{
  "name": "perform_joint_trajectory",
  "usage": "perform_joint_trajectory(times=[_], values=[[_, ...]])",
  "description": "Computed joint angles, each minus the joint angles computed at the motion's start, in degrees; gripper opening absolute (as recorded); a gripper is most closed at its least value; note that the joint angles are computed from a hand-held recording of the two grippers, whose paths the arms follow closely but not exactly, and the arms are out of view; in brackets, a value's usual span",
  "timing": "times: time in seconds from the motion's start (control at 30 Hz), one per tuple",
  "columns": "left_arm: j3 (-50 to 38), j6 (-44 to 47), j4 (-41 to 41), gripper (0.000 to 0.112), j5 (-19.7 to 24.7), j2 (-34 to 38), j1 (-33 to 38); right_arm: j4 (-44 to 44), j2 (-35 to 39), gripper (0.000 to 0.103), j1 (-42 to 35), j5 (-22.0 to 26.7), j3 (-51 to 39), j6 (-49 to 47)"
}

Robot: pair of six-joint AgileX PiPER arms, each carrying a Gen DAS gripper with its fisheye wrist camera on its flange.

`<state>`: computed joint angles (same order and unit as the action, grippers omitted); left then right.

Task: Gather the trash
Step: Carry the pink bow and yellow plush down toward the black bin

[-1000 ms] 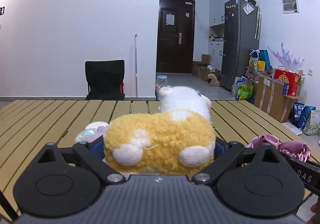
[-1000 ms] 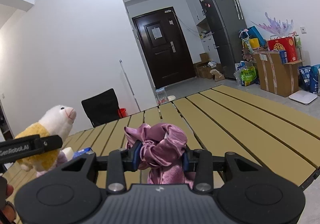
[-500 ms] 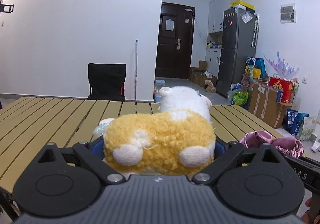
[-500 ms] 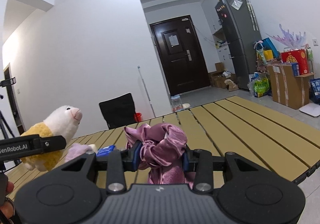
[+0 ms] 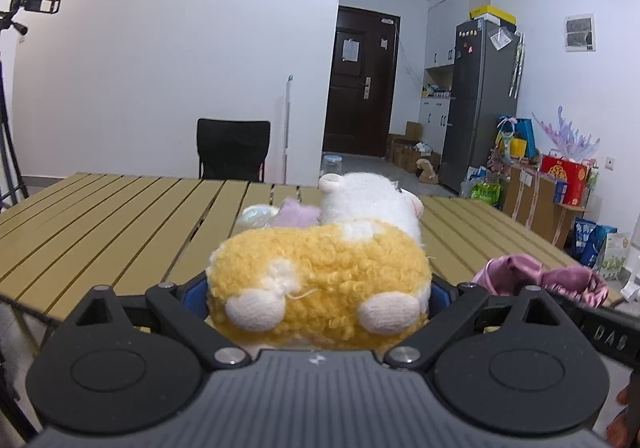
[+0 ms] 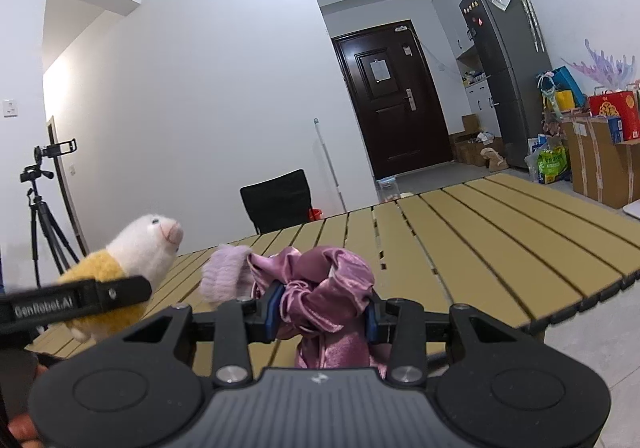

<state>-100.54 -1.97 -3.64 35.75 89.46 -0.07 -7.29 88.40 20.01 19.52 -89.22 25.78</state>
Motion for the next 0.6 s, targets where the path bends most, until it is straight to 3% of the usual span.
perform_joint_trajectory(times=[0.13, 0.6], values=[[7.69, 2.98, -2.88, 0.097, -1.49, -4.25, 2.86, -3.49, -3.24, 0.038, 2.13, -0.33, 4.61, 4.87], [23.17, 16.34, -15.03, 0.097, 1.39, -13.6, 14.59, -21.0, -9.45, 0.038, 11.99, 3.59, 15.33, 26.57]])
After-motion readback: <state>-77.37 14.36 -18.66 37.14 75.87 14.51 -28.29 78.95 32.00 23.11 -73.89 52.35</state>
